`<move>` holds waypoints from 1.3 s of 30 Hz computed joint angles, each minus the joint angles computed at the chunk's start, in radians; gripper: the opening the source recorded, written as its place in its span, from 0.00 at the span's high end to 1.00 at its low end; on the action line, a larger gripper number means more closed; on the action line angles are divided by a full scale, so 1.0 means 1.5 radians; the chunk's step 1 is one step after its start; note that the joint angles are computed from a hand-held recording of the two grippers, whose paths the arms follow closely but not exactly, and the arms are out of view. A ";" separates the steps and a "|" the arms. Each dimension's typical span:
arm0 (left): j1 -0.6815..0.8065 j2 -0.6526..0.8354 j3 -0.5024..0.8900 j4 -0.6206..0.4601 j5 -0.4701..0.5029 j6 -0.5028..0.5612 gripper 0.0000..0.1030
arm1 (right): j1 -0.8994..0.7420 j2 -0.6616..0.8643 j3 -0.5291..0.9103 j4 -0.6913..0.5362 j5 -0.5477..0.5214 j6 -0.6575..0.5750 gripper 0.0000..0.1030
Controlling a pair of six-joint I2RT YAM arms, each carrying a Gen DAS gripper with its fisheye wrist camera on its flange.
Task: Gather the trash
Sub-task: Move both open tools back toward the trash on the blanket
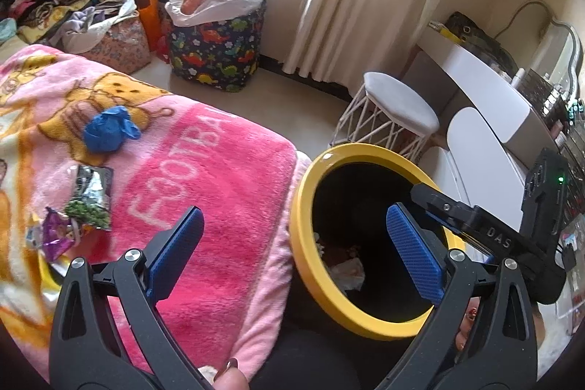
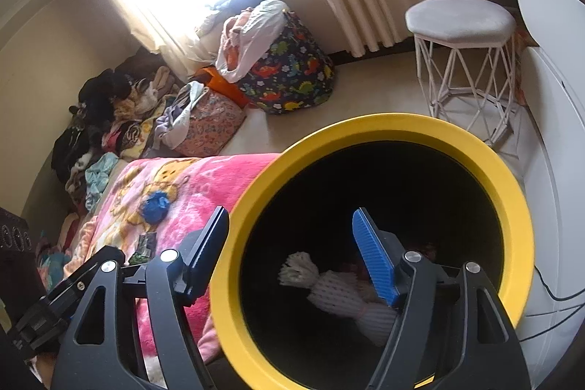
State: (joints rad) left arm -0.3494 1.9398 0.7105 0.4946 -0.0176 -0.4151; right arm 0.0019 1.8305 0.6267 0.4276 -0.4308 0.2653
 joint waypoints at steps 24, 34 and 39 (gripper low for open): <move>0.139 -0.094 -0.125 0.052 -0.016 0.007 0.11 | 0.153 -0.007 0.063 -0.043 0.034 -0.009 0.27; 0.202 -0.103 -0.152 0.066 0.001 0.021 0.11 | 0.213 0.009 0.108 -0.072 0.038 -0.015 0.27; 0.230 -0.100 -0.163 0.073 0.008 0.029 0.11 | 0.240 0.024 0.138 -0.090 0.042 -0.019 0.27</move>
State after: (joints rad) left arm -0.0037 1.7899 0.4665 0.6044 -0.0053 -0.3714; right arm 0.3622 1.8663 0.8338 0.2927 -0.3677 0.2361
